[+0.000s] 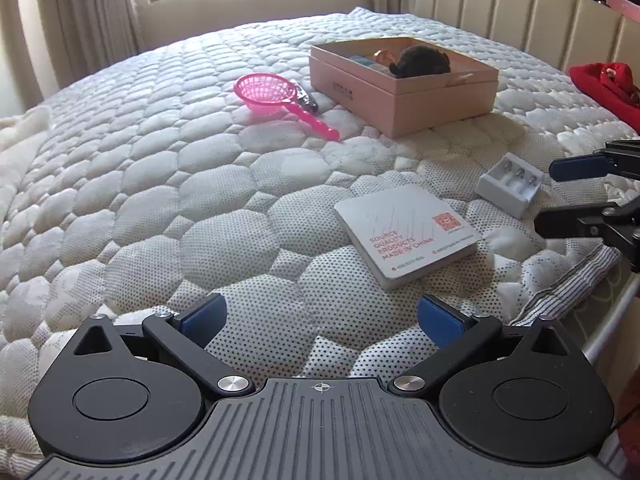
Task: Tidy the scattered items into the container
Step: 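Place the white card on the bed and grasp the battery charger again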
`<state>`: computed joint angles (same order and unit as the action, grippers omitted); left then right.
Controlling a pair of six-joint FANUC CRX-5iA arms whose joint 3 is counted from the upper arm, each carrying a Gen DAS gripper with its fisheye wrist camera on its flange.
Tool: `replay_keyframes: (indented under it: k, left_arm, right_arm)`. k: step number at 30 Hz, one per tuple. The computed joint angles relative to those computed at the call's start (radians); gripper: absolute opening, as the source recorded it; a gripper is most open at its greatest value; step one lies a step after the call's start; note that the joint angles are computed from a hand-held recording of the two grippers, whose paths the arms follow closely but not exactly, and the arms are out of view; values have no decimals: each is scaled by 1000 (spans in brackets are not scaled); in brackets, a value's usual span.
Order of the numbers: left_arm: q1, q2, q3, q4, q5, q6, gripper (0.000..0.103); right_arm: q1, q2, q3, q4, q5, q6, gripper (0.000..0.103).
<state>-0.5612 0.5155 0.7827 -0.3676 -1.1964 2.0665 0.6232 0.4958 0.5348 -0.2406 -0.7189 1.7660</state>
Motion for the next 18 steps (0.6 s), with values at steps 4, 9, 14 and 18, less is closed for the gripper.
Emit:
replay_keyframes:
  k: [4,9,14,18]
  left_arm:
    - [-13,30,44,7,-19,12,103]
    - [-34,54,89,9,-36,-6,103]
    - [-46,73,126,3,-53,-4,103]
    - [-50,106,180,-7,-77,25,103]
  right_arm:
    - [-8,51,15,135,42,-182,93]
    - [-17,112,57,169,79,-260,101]
    - [-60,180,199,0,-54,-196,102]
    - [-37,159,149,21,-11,-94,102]
